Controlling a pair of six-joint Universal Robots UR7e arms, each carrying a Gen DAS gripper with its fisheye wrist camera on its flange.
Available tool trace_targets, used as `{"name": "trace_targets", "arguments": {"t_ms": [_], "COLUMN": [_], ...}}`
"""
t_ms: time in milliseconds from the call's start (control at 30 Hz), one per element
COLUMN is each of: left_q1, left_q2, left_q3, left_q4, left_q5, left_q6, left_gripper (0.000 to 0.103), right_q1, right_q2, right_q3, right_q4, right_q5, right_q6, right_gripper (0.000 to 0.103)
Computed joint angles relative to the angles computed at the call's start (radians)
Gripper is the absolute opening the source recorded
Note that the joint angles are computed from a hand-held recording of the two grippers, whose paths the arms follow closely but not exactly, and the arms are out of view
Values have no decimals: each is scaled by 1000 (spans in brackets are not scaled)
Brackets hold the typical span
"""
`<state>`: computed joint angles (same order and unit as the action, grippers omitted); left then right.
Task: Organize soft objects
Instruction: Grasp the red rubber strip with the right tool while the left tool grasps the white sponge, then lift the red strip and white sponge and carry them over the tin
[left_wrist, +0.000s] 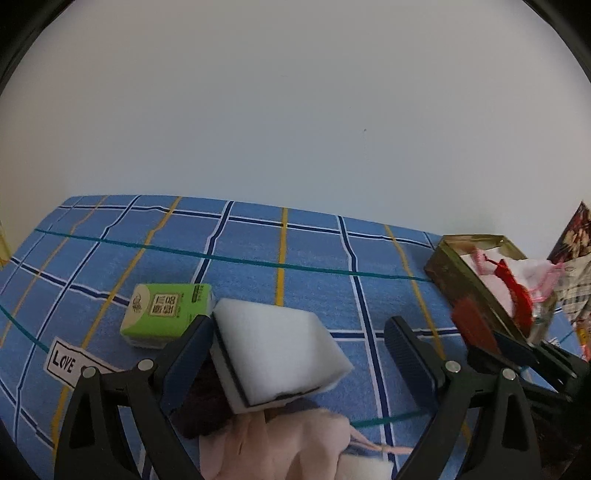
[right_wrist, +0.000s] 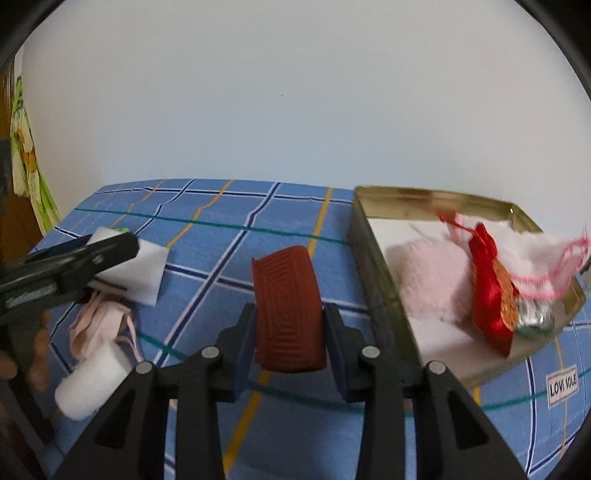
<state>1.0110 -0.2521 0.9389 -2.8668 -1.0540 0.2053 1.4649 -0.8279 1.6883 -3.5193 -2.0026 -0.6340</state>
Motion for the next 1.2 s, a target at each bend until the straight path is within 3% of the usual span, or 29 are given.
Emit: {"name": "trace_targets", "arguments": {"t_ms": [33, 133, 267, 400, 533, 733, 867, 1000, 1100, 1200], "left_q1": [-3, -19, -25, -15, -19, -17, -2, 2, -10, -26], "left_q2": [6, 13, 16, 16, 56, 103, 113, 98, 66, 41], "left_q3": [-5, 8, 9, -6, -80, -178, -207, -197, -152, -102], "left_q4": [-8, -81, -112, -83, -53, 26, 42, 64, 56, -16], "left_q5": [6, 25, -42, -168, -132, -145, -221, -292, -277, -153], "left_q6": [4, 84, 152, 149, 130, 90, 40, 17, 44, 91], "left_gripper": [94, 78, 68, 68, 68, 75, 85, 86, 86, 88], "right_q1": [-3, -8, -12, -8, -6, -9, -5, -12, -15, -14], "right_q2": [-7, -17, -18, -18, -28, -40, -34, -38, -39, -40], "right_q3": [8, 20, 21, 29, 36, 34, 38, 34, 34, 41], "right_q4": [2, -8, -7, -38, -33, 21, -14, -4, -4, -24], "right_q5": [5, 6, 32, 41, 50, 66, 56, 67, 75, 77], "right_q6": [7, 10, 13, -7, 15, 49, 27, 36, 36, 39], "right_gripper": [37, 37, 37, 37, 37, 37, 37, 37, 37, 37]}}
